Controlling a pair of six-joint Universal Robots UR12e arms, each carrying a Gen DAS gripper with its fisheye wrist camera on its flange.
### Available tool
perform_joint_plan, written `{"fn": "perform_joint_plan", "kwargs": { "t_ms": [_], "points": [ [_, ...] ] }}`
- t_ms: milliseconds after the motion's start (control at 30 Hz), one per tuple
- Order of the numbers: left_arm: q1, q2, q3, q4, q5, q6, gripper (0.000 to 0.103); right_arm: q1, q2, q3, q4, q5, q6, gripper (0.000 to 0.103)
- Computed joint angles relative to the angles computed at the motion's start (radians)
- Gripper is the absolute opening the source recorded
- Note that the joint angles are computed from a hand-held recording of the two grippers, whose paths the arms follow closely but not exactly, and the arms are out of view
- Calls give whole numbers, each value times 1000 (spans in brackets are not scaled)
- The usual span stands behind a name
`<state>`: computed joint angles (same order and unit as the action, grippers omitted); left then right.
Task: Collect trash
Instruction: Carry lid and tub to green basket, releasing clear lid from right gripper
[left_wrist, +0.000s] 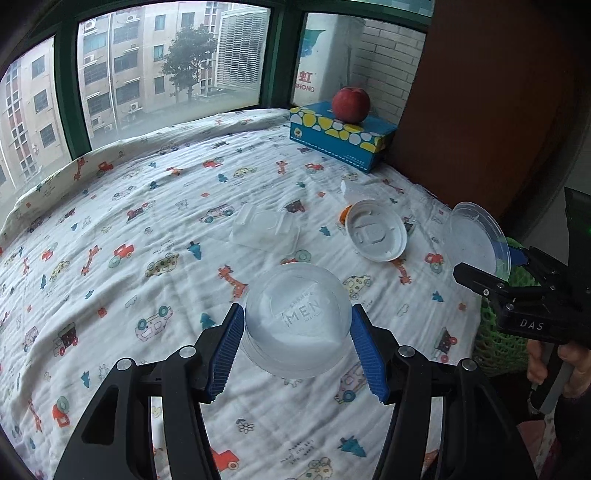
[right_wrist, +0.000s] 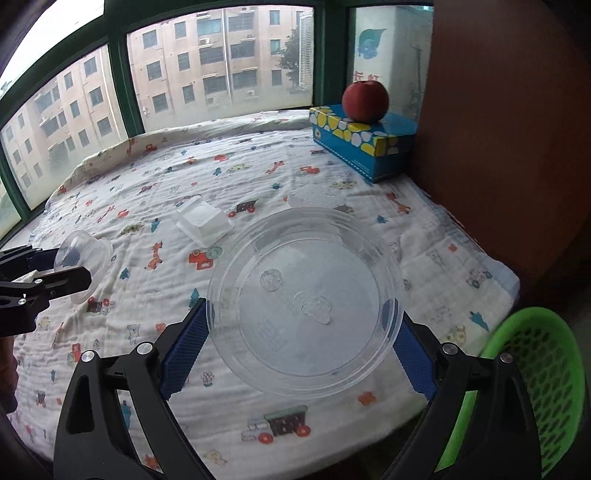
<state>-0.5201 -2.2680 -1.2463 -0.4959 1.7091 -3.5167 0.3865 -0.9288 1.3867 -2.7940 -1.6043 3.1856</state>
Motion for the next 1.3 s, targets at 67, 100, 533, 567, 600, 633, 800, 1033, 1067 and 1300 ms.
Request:
{"fn": "perform_joint_plan", "kwargs": {
  "t_ms": [67, 100, 533, 567, 600, 633, 800, 1033, 1067, 1300],
  "points": [
    [-10, -8, 20, -6, -4, 15, 57, -8, -24, 37, -20, -10, 12, 91],
    [-14, -12, 31, -8, -6, 21, 57, -12, -37, 58, -31, -17, 18, 91],
    [-70, -86, 186, -54, -60, 91, 57, -78, -163, 256, -122, -75, 113, 91],
    [-75, -94, 202, -61, -64, 97, 57, -83, -169, 268, -126, -77, 120, 91],
    [-78, -101, 216, -66, -67, 103, 57, -89, -177, 281, -131, -80, 129, 91],
    [-83, -110, 234, -74, -73, 109, 57, -95, -185, 294, -136, -80, 138, 91],
    [-98, -149, 311, -112, -99, 135, 57, -123, -213, 340, -143, -61, 175, 92],
    [-119, -207, 428, -174, -122, 181, 57, -142, -236, 384, -177, -75, 184, 96],
    [-121, -213, 441, -181, -127, 185, 57, -144, -240, 391, -182, -82, 189, 96],
    [-139, -271, 551, -247, -150, 216, 57, -160, -269, 430, -207, -94, 204, 96]
  ]
}}
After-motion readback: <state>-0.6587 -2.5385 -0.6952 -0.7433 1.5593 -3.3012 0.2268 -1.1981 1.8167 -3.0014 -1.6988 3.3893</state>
